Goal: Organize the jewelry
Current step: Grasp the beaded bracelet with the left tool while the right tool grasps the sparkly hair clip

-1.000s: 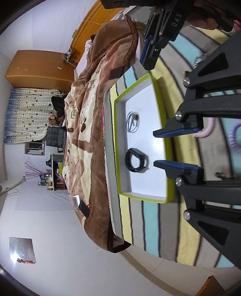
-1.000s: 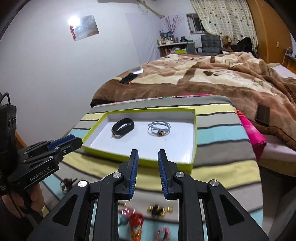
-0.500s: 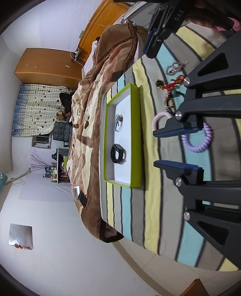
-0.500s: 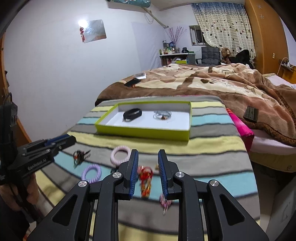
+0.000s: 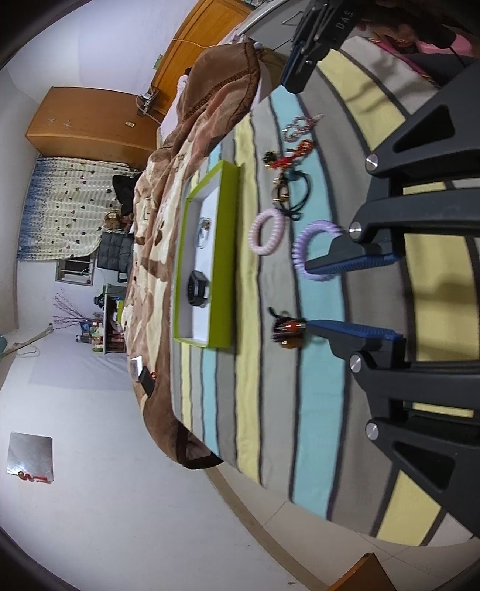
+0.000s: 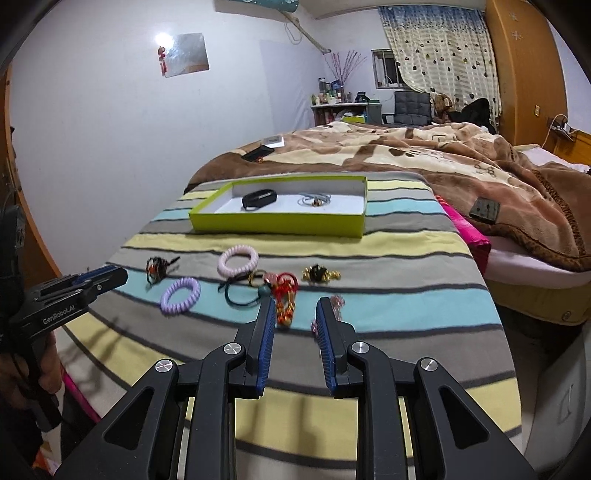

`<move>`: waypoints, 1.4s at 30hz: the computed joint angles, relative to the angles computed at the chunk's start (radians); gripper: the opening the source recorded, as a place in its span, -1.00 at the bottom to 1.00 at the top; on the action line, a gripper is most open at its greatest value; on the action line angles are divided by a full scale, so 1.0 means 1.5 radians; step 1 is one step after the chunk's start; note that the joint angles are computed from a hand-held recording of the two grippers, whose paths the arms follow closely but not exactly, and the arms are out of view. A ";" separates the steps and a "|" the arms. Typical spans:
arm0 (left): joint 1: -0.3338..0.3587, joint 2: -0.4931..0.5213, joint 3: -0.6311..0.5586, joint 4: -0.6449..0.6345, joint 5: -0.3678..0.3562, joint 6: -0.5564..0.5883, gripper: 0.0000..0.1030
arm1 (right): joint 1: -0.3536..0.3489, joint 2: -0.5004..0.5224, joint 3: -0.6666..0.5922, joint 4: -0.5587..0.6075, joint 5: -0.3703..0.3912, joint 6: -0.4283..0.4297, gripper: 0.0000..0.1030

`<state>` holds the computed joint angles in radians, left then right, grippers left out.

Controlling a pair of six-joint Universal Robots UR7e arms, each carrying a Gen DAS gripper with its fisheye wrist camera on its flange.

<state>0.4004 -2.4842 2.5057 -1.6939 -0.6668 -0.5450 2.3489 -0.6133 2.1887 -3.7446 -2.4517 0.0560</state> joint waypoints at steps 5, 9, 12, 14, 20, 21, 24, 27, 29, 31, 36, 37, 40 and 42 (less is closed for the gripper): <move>-0.013 -0.017 0.001 0.050 -0.002 -0.023 -0.48 | -0.008 -0.006 0.013 0.023 0.007 0.033 -0.54; 0.003 -0.005 0.006 0.015 -0.004 -0.005 -0.48 | -0.010 -0.002 0.010 0.037 -0.005 0.034 -0.54; 0.021 0.007 0.010 -0.017 -0.003 0.015 -0.45 | -0.014 -0.003 0.009 0.048 -0.009 0.039 -0.54; 0.038 0.020 0.012 -0.047 -0.006 0.033 -0.36 | -0.020 -0.007 0.010 0.057 -0.009 0.048 -0.54; 0.090 0.079 0.010 -0.138 -0.004 0.084 -0.35 | -0.041 -0.017 0.006 0.083 0.003 0.069 -0.54; 0.100 0.091 0.009 -0.154 -0.003 0.095 -0.35 | -0.043 -0.017 0.003 0.089 0.004 0.073 -0.54; 0.130 0.129 0.003 -0.195 -0.007 0.115 -0.32 | -0.054 -0.021 -0.002 0.114 0.009 0.090 -0.54; 0.154 0.167 -0.005 -0.222 -0.006 0.127 -0.28 | -0.063 -0.022 -0.008 0.136 0.012 0.104 -0.54; 0.169 0.189 -0.010 -0.239 -0.009 0.138 -0.28 | -0.069 -0.024 -0.012 0.149 0.017 0.112 -0.54; 0.184 0.210 -0.016 -0.250 -0.015 0.142 -0.28 | -0.074 -0.025 -0.017 0.167 0.017 0.124 -0.54; 0.214 0.246 -0.033 -0.262 -0.035 0.139 -0.28 | -0.080 -0.033 -0.026 0.206 0.015 0.147 -0.54; 0.217 0.252 -0.035 -0.261 -0.034 0.135 -0.28 | -0.080 -0.034 -0.028 0.214 0.014 0.150 -0.55; 0.226 0.265 -0.040 -0.260 -0.033 0.128 -0.29 | -0.079 -0.033 -0.035 0.228 0.007 0.153 -0.64; 0.228 0.268 -0.041 -0.262 -0.033 0.128 -0.40 | -0.079 -0.032 -0.036 0.228 0.006 0.150 -0.70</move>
<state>0.7430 -2.0824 2.4437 -2.0876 -0.7167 -0.3534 2.2300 -0.6609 2.1350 -3.4022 -2.4422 0.2813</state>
